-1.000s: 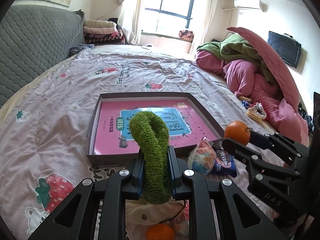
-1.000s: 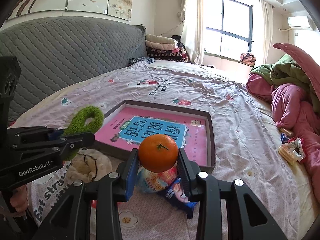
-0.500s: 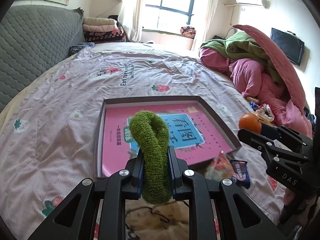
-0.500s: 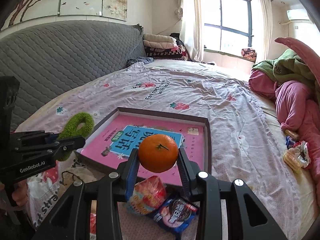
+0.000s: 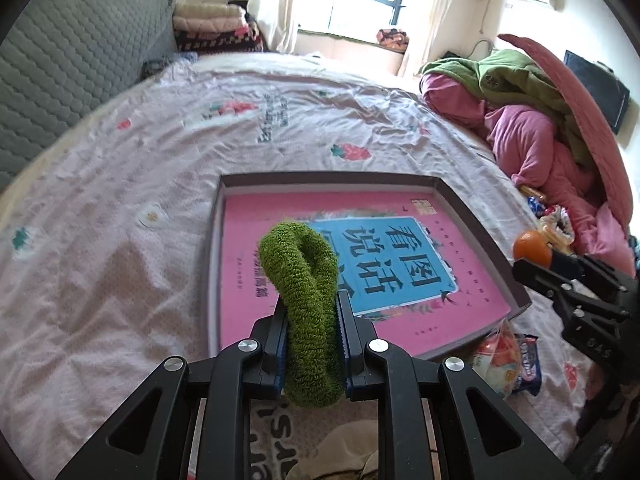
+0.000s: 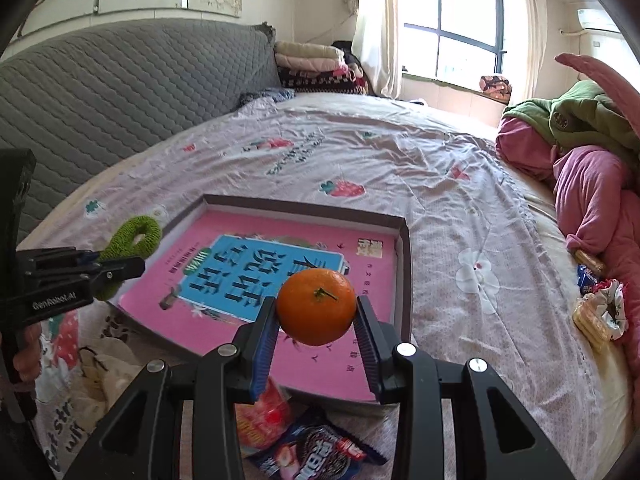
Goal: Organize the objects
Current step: 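Lower the green ring into the grey box and open the left tool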
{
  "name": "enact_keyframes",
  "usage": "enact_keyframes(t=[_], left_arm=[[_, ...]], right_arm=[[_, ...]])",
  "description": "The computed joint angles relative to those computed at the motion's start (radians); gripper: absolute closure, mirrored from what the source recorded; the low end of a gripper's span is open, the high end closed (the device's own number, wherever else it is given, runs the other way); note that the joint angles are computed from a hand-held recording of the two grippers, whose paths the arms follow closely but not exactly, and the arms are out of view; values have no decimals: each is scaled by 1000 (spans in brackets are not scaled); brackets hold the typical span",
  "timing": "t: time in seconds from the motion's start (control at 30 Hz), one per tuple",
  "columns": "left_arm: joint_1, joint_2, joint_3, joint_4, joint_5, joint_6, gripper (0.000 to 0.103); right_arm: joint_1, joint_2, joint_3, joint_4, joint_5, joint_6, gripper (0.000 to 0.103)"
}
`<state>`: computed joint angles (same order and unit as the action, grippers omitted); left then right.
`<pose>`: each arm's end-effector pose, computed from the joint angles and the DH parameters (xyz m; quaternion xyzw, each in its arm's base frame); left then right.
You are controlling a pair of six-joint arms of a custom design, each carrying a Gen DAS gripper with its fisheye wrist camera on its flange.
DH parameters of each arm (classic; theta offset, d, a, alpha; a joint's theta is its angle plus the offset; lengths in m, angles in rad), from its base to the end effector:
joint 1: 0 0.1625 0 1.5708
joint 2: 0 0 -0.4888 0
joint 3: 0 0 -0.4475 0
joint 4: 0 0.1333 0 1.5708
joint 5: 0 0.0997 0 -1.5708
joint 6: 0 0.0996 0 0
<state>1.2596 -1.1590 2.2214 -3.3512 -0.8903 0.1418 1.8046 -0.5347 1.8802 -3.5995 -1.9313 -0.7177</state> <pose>0.0214 -0.5736 0.2268 0.0839 0.8864 -0.3564 0.2833 0.2476 -0.6161 -0.0339 0.3712 -0.8515 0.2795 0.2430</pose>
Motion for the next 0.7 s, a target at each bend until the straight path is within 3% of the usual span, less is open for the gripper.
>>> enact_keyframes(t=[0.3,0.57,0.7], left_arm=[[39,30,-66,123,-36,-19,83],[50,62,-98,143,-33,-1,82],[60,70,-109,180,-39,-25,82]], right_arm=[[-20,35,-80,98,-32,3,64],[-33,55,-120,162,-47,45,64],[-32,72,-141,196,-88,50,64]])
